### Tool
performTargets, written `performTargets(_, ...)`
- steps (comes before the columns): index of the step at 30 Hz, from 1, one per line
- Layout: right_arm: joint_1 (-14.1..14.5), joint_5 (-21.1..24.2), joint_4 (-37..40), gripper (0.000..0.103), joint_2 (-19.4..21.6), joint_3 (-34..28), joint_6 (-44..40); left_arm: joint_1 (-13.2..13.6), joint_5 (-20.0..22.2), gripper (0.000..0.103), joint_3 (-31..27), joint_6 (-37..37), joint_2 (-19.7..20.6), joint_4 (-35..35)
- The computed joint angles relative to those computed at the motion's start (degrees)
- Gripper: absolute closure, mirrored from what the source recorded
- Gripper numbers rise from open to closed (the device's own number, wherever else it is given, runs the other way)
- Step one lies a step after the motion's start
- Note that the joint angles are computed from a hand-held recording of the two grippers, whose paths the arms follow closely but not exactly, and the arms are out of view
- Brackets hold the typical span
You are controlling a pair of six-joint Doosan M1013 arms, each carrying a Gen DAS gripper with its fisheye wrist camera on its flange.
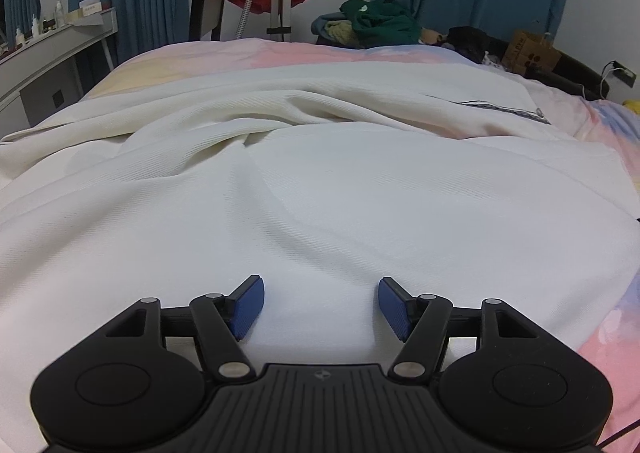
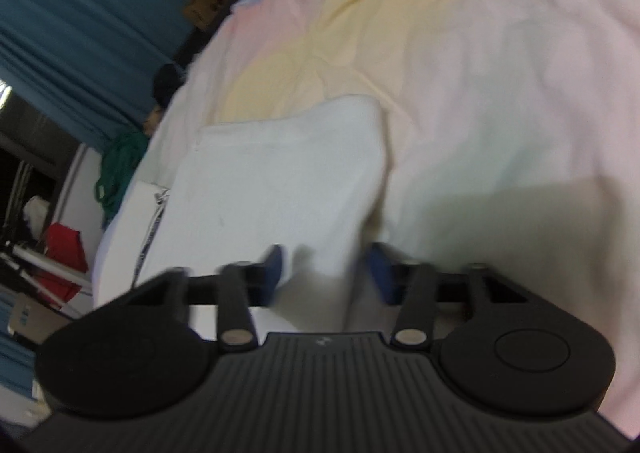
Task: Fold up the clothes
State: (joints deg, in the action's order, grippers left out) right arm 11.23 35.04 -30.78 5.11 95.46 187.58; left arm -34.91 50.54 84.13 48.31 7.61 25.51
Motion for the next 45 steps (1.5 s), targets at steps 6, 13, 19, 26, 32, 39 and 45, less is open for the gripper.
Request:
performTargets(6,0.8,-1.4,-9.2,0.097,-1.2,1.2,3.7,0.2,-0.8,0.038,0.2,0.2,-0.3,-1.0)
performTargets(13,3.4,7.0,-19.5,0.098,-3.0,1.0,11.8,0.1,-2.7,0.038,1.0,0.2,-1.6,-2.6)
performTargets(19,3.5,15.4,-10.1,0.097,-2.9,-0.1,6.1,-0.5,-3.1,0.038,1.9,-0.2,-2.8,-2.2)
performTargets(26,6.2,26.9,-18.2,0.062,-1.9,-2.7,9.1,-0.5,-3.4,0.038,2.1,-3.3,-3.2,-1.3)
performTargets(32,8.0,19.9,-22.1,0.054,1.4,-8.1,3.5,-0.4,-3.1,0.038,1.7,-5.3,-2.7,-0.2)
performTargets(39,2.6,-5.0,13.6,0.055,10.8,-12.9,-12.7,0.5,-3.7,0.038,1.7,-4.7,-2.2,-2.6)
performTargets(45,1.2,-15.0,-3.6,0.057,14.3,-12.6,5.0,1.4,-5.8,0.038,2.0,-2.5,-1.9,-5.5)
